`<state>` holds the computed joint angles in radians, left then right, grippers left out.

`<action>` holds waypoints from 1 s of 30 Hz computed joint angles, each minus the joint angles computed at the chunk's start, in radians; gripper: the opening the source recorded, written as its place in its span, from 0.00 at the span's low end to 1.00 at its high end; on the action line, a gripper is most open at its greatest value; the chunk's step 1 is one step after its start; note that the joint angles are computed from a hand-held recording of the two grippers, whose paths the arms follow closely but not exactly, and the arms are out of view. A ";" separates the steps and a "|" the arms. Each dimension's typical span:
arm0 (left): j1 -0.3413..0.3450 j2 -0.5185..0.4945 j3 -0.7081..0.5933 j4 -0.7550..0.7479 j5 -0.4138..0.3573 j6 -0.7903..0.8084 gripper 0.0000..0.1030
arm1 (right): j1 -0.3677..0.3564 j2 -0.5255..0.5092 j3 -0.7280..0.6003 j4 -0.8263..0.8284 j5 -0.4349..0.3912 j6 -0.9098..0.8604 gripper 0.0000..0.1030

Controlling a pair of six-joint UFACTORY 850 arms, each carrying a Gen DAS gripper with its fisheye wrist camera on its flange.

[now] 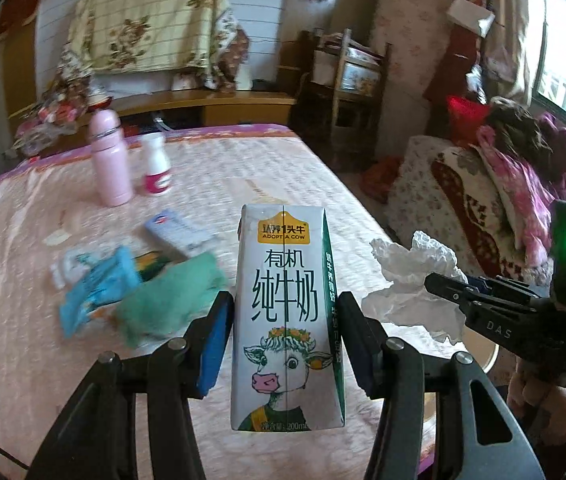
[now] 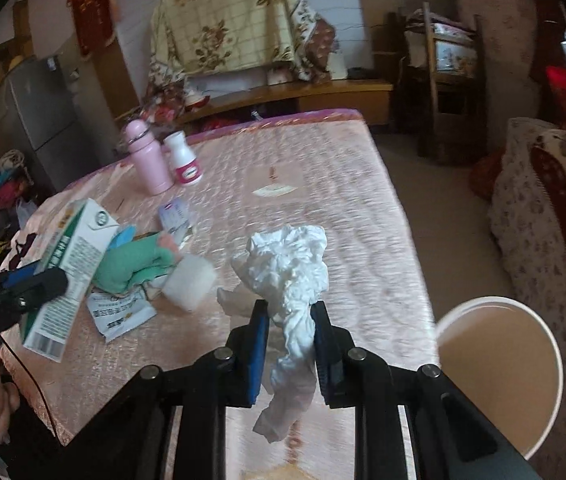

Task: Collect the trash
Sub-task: 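Lift the tissue and carry it toward the bucket while the left gripper carries the milk carton, then open both grippers over the bucket, dropping the tissue and milk carton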

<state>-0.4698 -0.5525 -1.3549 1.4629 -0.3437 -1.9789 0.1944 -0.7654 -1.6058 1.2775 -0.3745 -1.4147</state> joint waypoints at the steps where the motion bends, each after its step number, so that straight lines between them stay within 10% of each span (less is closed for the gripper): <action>1: -0.005 -0.018 -0.026 -0.016 0.003 0.027 0.53 | -0.007 0.003 0.004 0.005 0.002 -0.004 0.23; 30: -0.088 -0.504 -0.760 -1.072 0.031 1.237 0.53 | -0.211 -0.018 0.001 -0.314 0.158 0.434 0.24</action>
